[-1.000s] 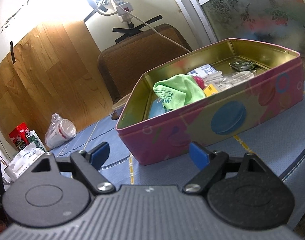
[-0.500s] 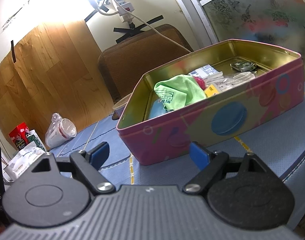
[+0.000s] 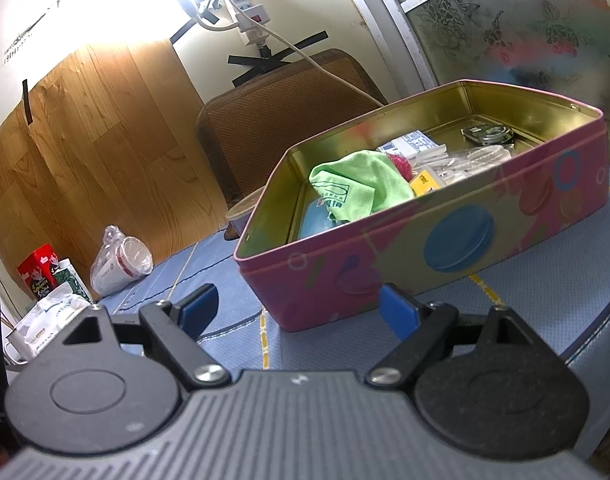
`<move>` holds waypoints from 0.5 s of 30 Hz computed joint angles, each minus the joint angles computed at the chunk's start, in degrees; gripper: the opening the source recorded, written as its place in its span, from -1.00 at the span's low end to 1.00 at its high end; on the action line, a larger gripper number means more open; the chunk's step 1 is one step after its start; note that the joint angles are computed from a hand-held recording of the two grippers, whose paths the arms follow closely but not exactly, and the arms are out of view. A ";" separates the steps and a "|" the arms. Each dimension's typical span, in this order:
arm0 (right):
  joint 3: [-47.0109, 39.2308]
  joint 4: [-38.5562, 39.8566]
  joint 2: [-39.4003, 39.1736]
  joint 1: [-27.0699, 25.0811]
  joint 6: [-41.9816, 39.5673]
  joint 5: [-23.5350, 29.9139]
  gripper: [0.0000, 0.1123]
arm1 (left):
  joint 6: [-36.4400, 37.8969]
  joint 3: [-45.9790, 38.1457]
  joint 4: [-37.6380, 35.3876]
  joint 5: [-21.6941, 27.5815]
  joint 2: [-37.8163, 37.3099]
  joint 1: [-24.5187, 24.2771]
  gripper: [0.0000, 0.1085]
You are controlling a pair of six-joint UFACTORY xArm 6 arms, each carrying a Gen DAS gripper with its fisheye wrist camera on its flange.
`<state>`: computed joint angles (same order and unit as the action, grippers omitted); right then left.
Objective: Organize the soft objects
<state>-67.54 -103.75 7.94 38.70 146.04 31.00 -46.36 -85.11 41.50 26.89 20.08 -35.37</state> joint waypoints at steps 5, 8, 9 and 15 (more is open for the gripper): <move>-0.07 0.15 0.09 -0.08 0.01 -0.12 0.60 | 1.21 0.08 -1.19 -0.25 0.00 0.00 0.89; -0.10 0.16 0.15 -0.02 -0.08 -0.04 0.60 | 1.20 0.23 -0.89 -0.35 -0.11 -0.10 0.89; -0.06 0.07 0.13 -0.03 -0.03 -0.04 0.60 | 1.18 0.27 -0.74 -0.40 -0.14 -0.11 0.89; -0.09 0.17 0.17 -0.06 -0.13 -0.10 0.60 | 1.23 0.61 -0.45 -0.70 -0.32 -0.02 0.89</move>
